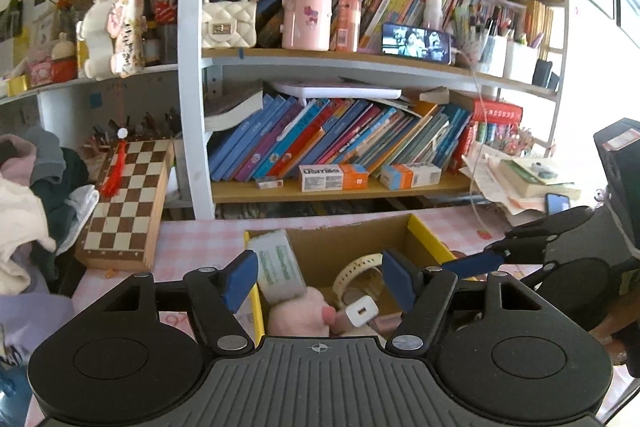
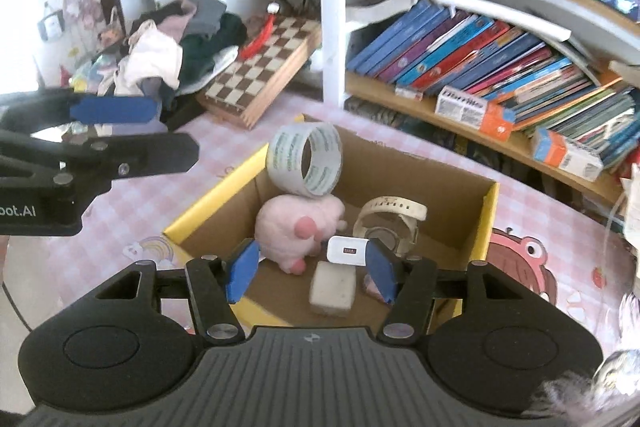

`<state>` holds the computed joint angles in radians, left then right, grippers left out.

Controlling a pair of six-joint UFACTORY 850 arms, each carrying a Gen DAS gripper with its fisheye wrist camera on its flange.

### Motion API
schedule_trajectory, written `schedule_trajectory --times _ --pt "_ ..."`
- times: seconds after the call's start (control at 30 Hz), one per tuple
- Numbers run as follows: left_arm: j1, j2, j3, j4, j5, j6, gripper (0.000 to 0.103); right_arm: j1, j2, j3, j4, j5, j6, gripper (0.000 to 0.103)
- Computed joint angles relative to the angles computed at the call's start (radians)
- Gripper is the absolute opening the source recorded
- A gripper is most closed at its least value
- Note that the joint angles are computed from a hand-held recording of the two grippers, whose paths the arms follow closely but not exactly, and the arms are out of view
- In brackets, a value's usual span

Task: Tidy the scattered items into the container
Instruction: 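Open both tools to drop the tape roll and charger into the box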

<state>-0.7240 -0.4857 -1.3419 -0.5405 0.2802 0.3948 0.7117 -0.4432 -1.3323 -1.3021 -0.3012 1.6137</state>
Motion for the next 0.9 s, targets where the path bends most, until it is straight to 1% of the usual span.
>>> schedule_trajectory --times 0.1,0.2,0.27,0.4,0.6,0.73,0.9 --pt "-0.007 0.042 0.065 0.01 0.024 -0.016 0.071 0.036 0.031 0.043 -0.095 -0.063 0.143 0.059" --pt "-0.014 0.079 0.125 -0.004 0.043 -0.007 0.073 0.074 0.059 0.083 -0.144 -0.131 0.247 0.059" --pt "-0.019 0.101 0.162 -0.022 0.053 0.002 0.075 0.098 0.073 0.108 -0.156 -0.176 0.293 0.06" --pt "-0.025 0.137 0.226 -0.03 0.059 -0.011 0.075 0.143 0.088 0.149 -0.141 -0.253 0.35 0.06" --pt "-0.039 0.159 0.29 -0.068 0.066 0.001 0.075 0.195 0.077 0.182 -0.084 -0.309 0.385 0.061" --pt "-0.053 0.154 0.316 -0.126 0.07 0.053 0.075 0.222 0.059 0.191 -0.058 -0.336 0.408 0.061" --pt "-0.066 0.146 0.34 -0.174 0.072 0.08 0.075 0.251 0.029 0.194 -0.039 -0.374 0.438 0.064"
